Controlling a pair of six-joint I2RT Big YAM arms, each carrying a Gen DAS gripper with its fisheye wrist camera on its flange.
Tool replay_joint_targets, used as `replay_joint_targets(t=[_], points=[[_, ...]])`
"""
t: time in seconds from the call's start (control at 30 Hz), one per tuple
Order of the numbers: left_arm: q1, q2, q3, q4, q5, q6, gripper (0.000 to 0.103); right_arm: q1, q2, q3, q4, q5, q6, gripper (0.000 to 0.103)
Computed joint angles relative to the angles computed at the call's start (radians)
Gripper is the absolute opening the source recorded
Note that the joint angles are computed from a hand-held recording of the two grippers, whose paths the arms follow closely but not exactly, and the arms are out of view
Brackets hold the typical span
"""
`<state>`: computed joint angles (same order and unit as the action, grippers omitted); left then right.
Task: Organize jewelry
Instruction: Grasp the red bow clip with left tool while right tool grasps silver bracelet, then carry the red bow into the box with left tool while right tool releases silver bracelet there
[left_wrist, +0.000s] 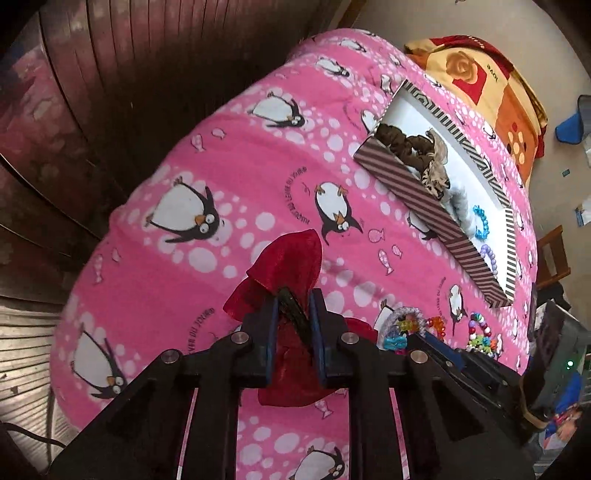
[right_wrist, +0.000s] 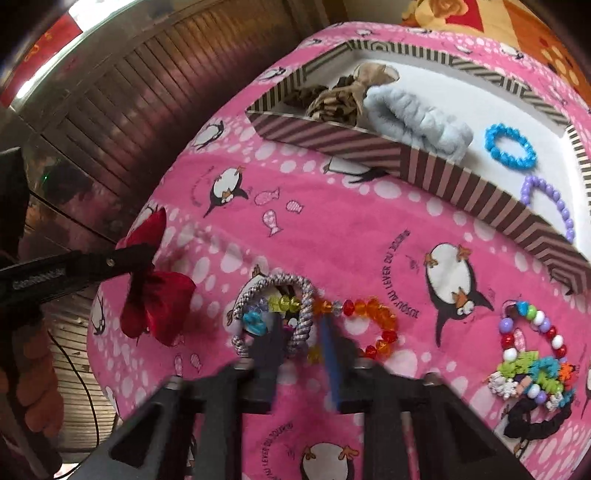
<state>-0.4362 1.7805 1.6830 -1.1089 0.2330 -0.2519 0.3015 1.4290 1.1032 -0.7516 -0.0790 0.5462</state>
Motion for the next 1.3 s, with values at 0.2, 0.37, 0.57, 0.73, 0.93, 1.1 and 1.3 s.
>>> replay_joint_targets(t=[0.2,0.37,0.57,0.73,0.93,1.1,1.3], points=[[-0.014,-0.014,0.012,0.011,-0.011,0.026,0.015,0.009,-0.069,-0.021,0.033,0.011,0.003,0.007],[-0.037,-0.009,0.049,0.016,-0.025,0.055,0.015,-0.004,-0.138,-0.021,0.015,0.05,-0.007,0.007],[-0.084,0.015,0.108,0.02,-0.062,0.104,0.015,-0.054,-0.183,-0.009,-0.03,0.094,-0.006,0.007],[-0.118,0.053,0.175,0.011,-0.086,0.129,0.015,-0.111,-0.212,-0.004,-0.051,0.116,-0.017,0.007],[-0.158,0.099,0.26,0.004,-0.118,0.166,0.015,-0.18,-0.219,0.01,-0.067,0.122,-0.032,0.007],[-0.181,0.175,0.395,-0.039,-0.107,0.176,0.015,-0.243,-0.213,0.028,-0.081,0.123,-0.056,0.007],[-0.207,0.308,0.635,-0.125,-0.089,0.175,0.015,-0.322,-0.187,0.055,-0.075,0.107,-0.069,0.007]])
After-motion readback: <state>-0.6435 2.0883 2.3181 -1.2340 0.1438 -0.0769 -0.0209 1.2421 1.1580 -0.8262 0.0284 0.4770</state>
